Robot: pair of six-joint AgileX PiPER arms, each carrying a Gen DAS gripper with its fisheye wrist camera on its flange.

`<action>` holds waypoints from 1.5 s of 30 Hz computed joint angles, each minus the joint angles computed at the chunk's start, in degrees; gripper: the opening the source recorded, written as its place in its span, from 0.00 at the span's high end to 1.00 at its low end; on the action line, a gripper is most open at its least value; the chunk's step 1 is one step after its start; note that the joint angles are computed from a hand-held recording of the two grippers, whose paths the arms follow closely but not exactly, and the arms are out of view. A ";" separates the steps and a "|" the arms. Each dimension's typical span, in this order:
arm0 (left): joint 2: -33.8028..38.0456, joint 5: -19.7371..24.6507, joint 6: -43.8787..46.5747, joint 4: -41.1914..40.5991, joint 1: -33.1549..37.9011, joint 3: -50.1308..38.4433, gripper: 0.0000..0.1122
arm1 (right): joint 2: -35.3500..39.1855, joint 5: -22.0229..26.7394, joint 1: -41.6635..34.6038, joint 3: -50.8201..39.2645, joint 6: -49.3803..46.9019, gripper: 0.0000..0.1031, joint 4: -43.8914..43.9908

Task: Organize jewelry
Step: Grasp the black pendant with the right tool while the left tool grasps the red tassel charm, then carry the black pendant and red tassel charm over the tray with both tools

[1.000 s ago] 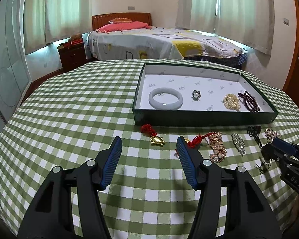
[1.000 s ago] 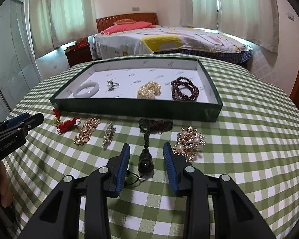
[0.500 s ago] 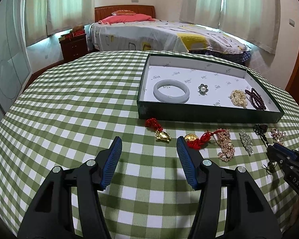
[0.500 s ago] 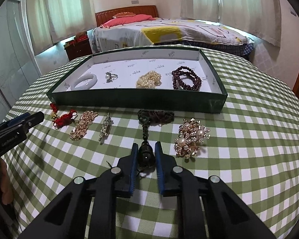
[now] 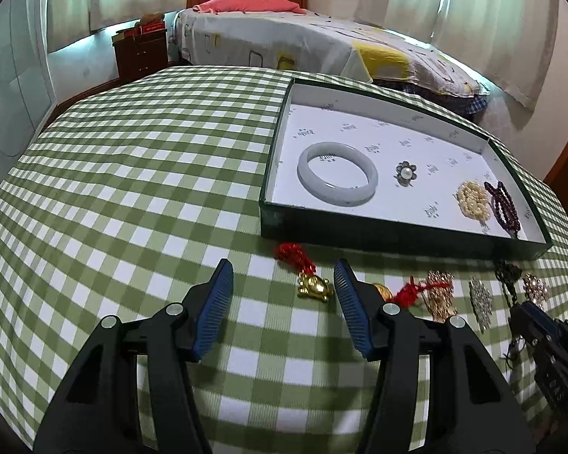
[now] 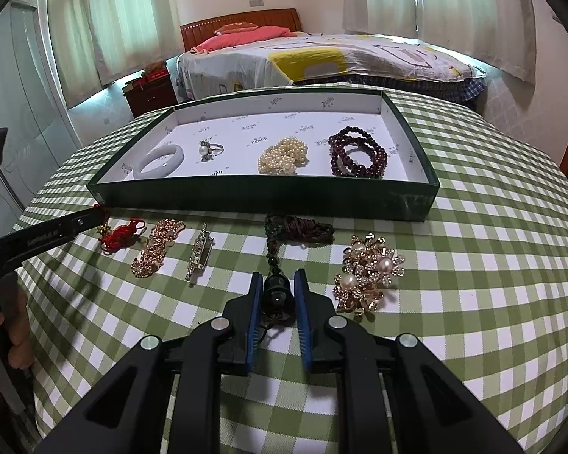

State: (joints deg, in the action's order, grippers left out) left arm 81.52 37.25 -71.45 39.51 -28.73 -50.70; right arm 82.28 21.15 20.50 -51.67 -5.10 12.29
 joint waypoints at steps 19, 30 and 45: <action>0.34 -1.99 2.76 -0.22 0.37 -0.45 0.92 | -1.14 0.03 -1.59 -0.55 -3.33 0.83 3.76; -5.43 1.39 -0.11 2.87 -4.33 0.00 0.92 | -7.00 -1.45 -0.97 -0.02 0.07 0.83 1.00; -8.34 4.99 0.08 4.97 -7.49 -4.58 0.92 | -9.60 -1.02 0.34 -2.84 3.14 0.83 -2.33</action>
